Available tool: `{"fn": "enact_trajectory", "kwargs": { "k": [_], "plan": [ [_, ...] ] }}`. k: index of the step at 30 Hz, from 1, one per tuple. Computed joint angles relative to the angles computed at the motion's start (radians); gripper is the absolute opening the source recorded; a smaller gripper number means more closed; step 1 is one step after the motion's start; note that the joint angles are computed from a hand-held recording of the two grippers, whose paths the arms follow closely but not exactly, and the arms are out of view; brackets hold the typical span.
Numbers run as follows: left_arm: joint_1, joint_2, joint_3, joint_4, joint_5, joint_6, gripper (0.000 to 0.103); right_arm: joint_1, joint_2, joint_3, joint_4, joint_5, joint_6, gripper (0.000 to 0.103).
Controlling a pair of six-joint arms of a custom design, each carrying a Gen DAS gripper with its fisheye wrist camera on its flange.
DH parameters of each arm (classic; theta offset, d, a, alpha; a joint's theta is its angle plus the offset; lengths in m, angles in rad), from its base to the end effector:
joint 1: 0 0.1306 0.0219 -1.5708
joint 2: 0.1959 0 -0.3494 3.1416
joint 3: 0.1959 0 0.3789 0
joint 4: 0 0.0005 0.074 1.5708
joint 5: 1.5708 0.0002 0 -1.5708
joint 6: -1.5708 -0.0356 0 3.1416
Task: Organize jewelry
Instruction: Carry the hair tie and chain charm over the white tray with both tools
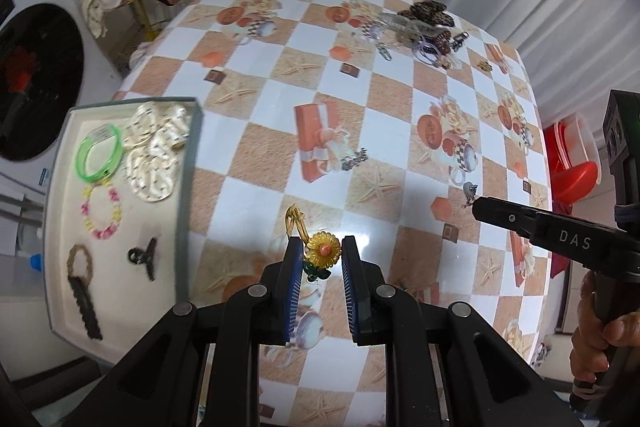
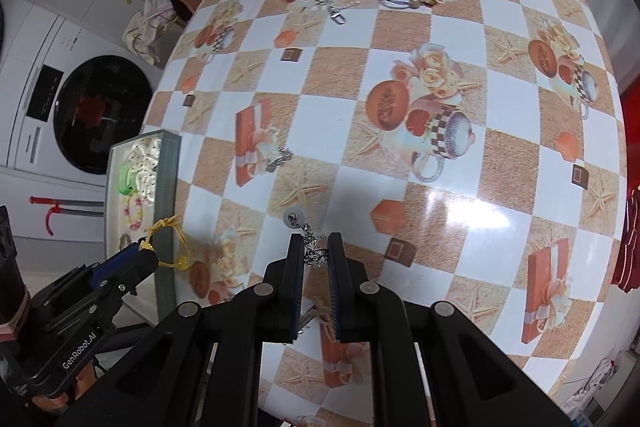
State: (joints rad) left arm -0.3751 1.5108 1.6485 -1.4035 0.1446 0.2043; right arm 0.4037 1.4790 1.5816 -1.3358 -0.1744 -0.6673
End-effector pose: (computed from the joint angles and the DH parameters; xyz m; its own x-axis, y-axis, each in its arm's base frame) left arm 0.4419 -0.1801 0.4245 -0.9508 0.1586 -0.2662 0.2144 0.9570 -0.1955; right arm 0.4310 0.1903 0.4139 -0.9537 0.2554 -0.1588 0.1916 0.9230 0.3336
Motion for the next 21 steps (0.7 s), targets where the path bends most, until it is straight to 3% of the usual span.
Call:
{"fn": "enact_trajectory", "kwargs": {
  "k": [9,21],
  "plan": [
    [0.075,-0.047,-0.037,-0.011,0.024,-0.049,0.024,0.061,0.039,0.081,-0.034,0.028,-0.031,0.012],
    [0.237,-0.084,-0.08,-0.031,0.091,-0.234,0.024,0.179,0.137,0.208,-0.033,0.089,-0.174,0.012]
  ]
}}
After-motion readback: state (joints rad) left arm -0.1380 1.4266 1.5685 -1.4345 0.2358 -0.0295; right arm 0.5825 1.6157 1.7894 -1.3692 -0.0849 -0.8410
